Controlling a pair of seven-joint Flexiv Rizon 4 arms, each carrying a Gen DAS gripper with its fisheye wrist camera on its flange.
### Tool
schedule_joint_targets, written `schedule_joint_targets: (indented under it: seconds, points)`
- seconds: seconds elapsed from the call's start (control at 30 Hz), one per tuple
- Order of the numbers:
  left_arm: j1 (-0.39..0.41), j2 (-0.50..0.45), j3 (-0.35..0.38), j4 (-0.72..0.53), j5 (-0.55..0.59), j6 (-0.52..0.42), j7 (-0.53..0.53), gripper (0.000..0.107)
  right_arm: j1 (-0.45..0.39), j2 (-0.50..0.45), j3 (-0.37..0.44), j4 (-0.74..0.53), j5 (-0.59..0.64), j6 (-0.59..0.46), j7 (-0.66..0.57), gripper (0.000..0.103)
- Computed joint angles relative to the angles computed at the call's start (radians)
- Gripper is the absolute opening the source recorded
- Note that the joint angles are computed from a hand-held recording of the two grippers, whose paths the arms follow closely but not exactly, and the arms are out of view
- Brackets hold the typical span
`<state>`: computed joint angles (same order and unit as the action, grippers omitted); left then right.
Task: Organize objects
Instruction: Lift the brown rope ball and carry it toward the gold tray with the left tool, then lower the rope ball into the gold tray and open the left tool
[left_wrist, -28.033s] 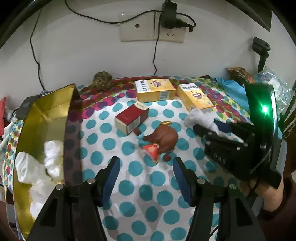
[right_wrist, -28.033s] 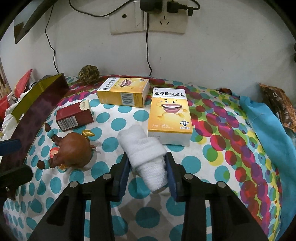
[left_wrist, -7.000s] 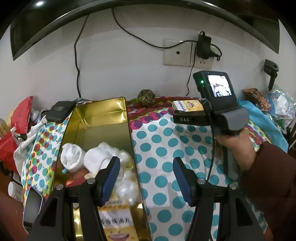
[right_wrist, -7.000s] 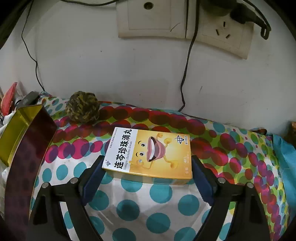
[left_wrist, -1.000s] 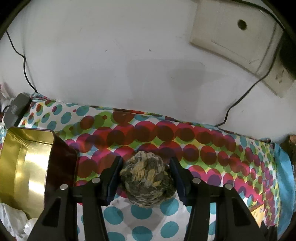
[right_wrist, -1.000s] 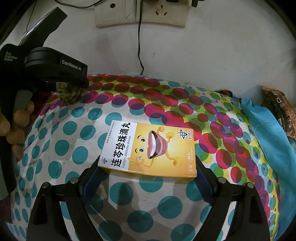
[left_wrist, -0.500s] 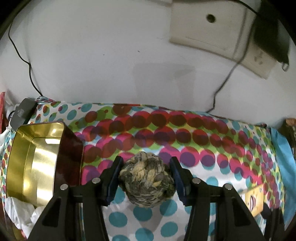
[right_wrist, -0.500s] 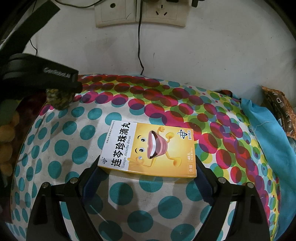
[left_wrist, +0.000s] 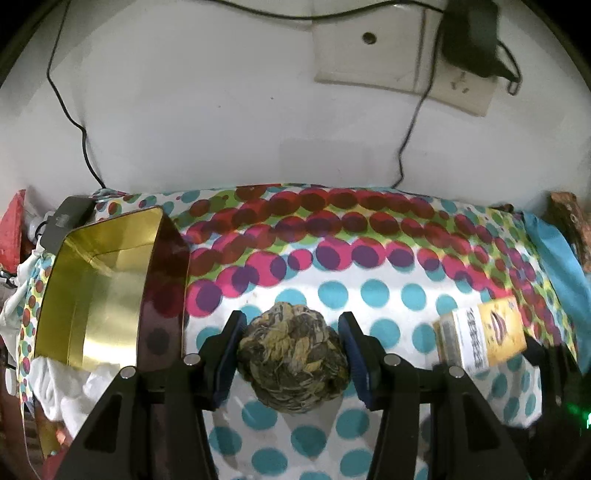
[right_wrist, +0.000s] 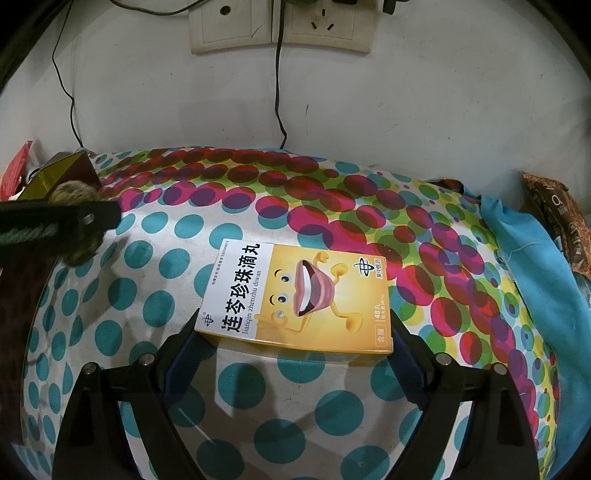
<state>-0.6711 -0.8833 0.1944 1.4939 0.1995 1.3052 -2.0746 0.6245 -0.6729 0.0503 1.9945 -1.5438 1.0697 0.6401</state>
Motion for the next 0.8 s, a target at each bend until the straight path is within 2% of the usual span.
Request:
schedule_joint_targets:
  seconds: [0.17,0.7,0.8]
  points:
    - [-0.001,0.045,-0.015,0.076,0.012,0.042,0.014,0.053,0.001,0.001,0.002,0.000,0.002,0.001,0.002,0.088]
    - [-0.046,0.193,0.015,0.304,0.020,0.162,0.034,0.053,0.008,0.007,0.002,0.006,0.013,-0.004,-0.003,0.088]
    - [-0.087,0.224,0.061,0.348,0.035,0.196,0.023,0.053,0.008,0.006,0.001,0.004,0.014,-0.006,-0.007,0.088]
